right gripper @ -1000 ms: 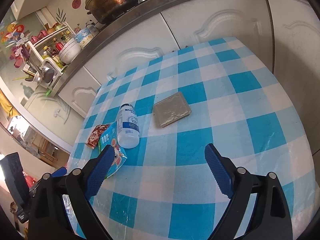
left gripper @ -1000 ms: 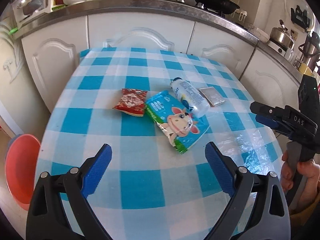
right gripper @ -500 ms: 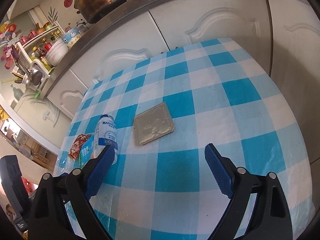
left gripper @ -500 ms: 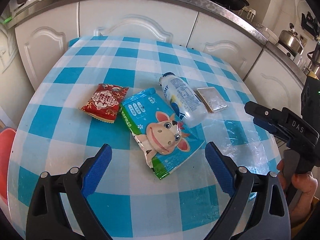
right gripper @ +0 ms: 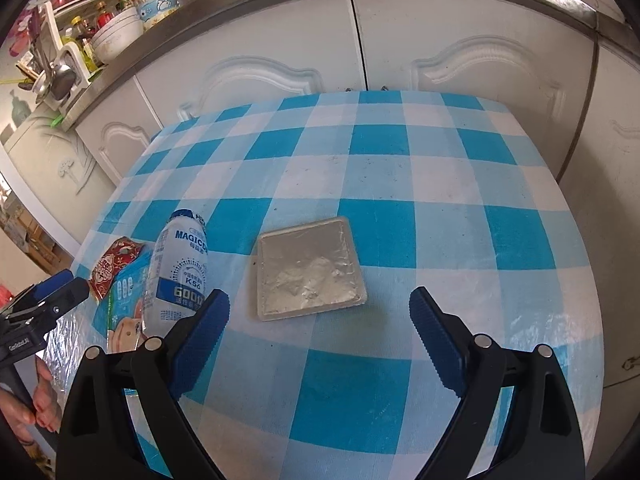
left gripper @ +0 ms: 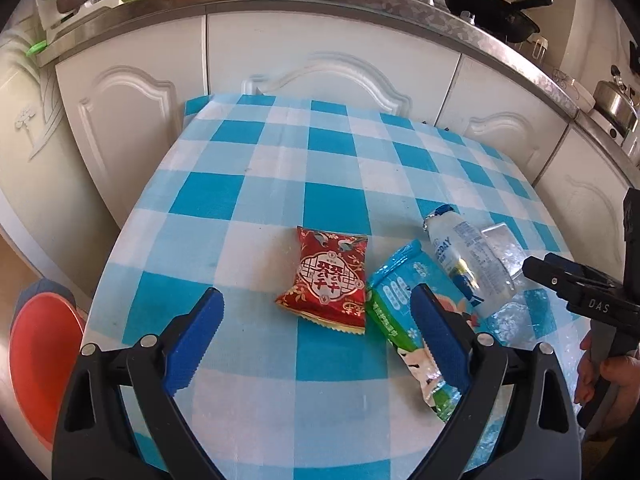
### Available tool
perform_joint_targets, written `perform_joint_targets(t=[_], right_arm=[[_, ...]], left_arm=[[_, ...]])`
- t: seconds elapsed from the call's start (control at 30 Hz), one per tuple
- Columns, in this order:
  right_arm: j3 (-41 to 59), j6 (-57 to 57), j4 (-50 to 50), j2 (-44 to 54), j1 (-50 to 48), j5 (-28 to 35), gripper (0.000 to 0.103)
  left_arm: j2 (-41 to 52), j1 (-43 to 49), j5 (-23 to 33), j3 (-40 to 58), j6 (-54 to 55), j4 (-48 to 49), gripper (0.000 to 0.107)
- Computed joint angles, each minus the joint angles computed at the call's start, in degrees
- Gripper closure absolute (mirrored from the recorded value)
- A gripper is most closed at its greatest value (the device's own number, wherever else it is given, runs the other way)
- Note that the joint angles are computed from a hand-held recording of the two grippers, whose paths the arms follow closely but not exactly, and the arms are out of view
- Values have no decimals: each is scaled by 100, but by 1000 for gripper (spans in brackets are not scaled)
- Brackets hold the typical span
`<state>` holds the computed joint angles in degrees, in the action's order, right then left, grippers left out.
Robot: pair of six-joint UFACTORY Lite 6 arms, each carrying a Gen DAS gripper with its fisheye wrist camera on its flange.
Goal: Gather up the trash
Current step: 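Lower the left gripper onto the red snack packet while the right reaches the foil tray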
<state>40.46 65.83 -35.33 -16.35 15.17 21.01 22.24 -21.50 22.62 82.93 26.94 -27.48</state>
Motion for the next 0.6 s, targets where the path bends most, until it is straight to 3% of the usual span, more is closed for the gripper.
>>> perform_joint_targets(t=[0.2,0.33,0.6], right_arm=[[369,271,-556,568,163,171,12],[553,269,-687,857,187,220,12],[759,324,-844,1212,144,282,12]], left_arm=[[690,46,176,636,156,-47,15],[901,85,340,933,185,-189,32],[985,35,311,1008,364,-393,41]])
